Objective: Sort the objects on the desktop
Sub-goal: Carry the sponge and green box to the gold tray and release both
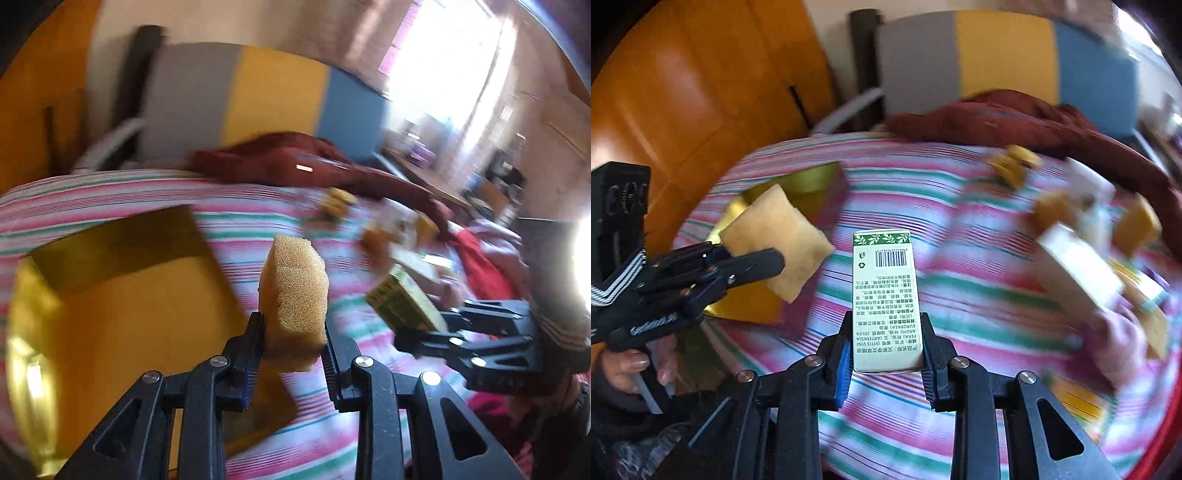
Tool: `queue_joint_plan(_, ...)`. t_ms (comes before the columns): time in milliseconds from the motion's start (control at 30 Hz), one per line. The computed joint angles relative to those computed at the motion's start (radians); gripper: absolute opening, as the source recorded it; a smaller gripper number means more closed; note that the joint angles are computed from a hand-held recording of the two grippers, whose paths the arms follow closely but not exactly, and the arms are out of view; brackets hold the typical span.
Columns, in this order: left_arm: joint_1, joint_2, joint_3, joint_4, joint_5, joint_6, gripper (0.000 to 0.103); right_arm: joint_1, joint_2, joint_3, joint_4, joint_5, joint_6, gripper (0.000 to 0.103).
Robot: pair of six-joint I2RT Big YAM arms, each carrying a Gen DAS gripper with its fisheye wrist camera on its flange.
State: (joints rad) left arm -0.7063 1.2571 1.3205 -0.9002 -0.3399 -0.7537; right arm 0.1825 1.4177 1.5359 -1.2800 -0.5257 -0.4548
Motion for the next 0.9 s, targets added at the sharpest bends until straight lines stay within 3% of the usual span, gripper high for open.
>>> queue_joint_plan(167, 0.051, -0.13, -0.114, -0.1, -0.09, -0.112, 0.029, 0.154, 0.01, 0.01, 0.006, -0.024, 0.026, 0.031)
queue_joint_plan(433, 0.1, -0.255, -0.23, -0.251, -0.175, -0.269, 0.032, 0.347, 0.07, 0.022, 0.014, -0.027, 0.08, 0.032)
queue_joint_plan(533, 0.113, -0.291, -0.26, -0.277, -0.158, -0.32, 0.044, 0.385, 0.088, 0.016, 0.012, -0.031, 0.099, 0.033)
queue_joint_plan(600, 0.104, -0.312, -0.276, -0.286, -0.158, -0.348, 0.05, 0.402, 0.085, 0.005, 0.008, -0.042, 0.109, 0.041)
queue_joint_plan(667, 0.088, -0.315, -0.28, -0.307, -0.179, -0.377, 0.052, 0.41, 0.075, -0.008, 0.013, -0.037, 0.117, 0.053)
queue_joint_plan(900, 0.043, -0.331, -0.262, -0.327, -0.218, -0.419, 0.052, 0.39, 0.009, -0.062, 0.051, 0.017, 0.136, 0.057)
